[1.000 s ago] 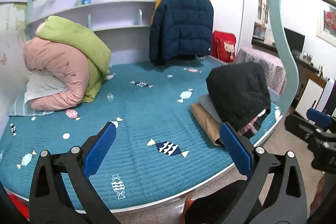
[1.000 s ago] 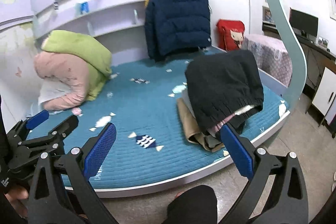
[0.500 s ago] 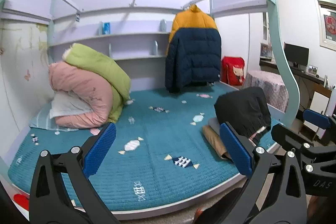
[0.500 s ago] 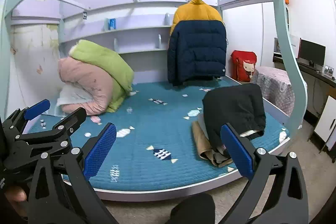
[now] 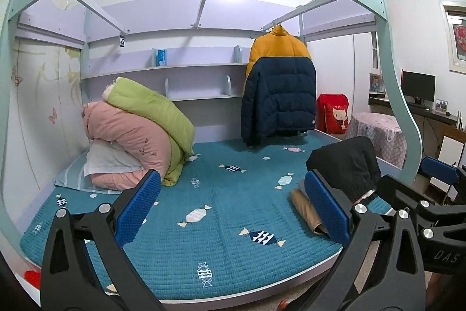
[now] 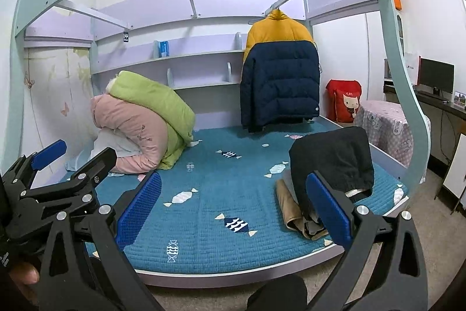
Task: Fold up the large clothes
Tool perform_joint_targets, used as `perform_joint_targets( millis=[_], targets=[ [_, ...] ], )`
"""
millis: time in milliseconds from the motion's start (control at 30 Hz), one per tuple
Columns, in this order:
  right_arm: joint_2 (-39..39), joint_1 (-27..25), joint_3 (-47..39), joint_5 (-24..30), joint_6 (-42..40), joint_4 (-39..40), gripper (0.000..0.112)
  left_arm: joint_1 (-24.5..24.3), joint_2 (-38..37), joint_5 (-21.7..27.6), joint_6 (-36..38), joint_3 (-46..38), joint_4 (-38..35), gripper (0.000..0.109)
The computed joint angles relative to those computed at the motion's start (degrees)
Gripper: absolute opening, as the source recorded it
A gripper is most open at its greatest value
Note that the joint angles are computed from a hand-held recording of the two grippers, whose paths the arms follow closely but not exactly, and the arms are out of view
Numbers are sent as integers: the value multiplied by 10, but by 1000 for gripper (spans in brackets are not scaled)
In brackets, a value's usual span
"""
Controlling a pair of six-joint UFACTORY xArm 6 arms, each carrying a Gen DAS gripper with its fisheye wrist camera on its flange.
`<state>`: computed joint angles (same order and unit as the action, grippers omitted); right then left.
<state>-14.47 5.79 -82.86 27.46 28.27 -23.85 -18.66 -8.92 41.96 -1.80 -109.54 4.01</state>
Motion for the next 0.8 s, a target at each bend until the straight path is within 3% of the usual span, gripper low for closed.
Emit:
perform_joint_targets(
  millis=[800],
  targets=[
    [-8,0,-14,4,40,-41,96,-21,38,11,-15,-76,19,99]
  ],
)
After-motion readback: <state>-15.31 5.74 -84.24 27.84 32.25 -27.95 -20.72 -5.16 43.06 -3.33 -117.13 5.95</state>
